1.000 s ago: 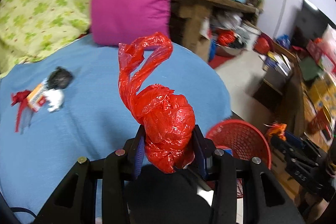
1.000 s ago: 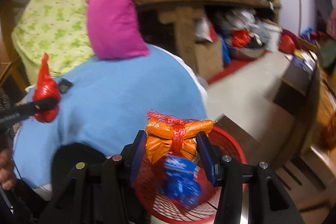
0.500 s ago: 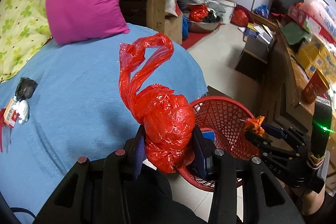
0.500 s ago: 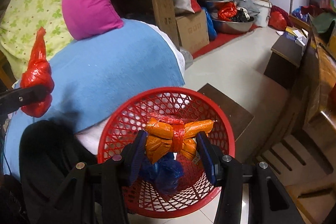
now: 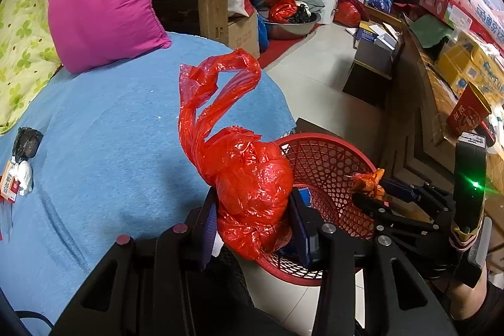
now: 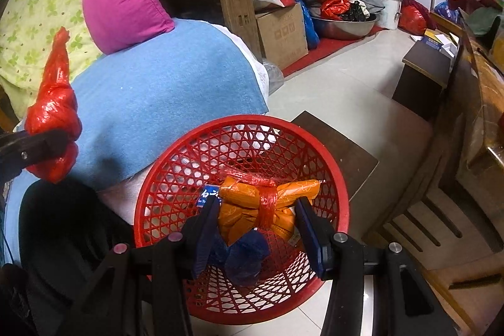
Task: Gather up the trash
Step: 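Carry the orange mesh bag over the basket and open the right tool, then lower the red plastic bag into the red basket and open the left tool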
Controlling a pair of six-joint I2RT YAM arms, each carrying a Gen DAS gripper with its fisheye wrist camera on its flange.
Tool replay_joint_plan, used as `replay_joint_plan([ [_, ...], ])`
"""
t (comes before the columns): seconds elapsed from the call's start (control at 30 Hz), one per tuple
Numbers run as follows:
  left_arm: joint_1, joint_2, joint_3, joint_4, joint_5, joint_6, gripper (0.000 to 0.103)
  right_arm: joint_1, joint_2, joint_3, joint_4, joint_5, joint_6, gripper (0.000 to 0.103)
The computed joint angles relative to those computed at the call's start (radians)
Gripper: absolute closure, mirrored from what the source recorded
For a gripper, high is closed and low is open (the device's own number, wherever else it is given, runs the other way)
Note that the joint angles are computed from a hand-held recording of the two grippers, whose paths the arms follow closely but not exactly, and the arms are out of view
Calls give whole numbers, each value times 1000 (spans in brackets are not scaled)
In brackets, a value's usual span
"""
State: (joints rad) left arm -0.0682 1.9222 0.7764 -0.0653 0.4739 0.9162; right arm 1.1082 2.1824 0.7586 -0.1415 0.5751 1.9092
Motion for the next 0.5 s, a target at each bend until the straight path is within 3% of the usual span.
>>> replay_joint_plan([
  [0.2,-15,12,2,9,-14,-5,59,-6,9,-6,25,2,0,44],
  [0.43,-39,54,23,8,-38,-10,59,-3,-3,-11,-13,23,30,15],
  [0.5,-48,69,35,-13,-43,3,59,6,-17,-10,-57,38,56,15],
])
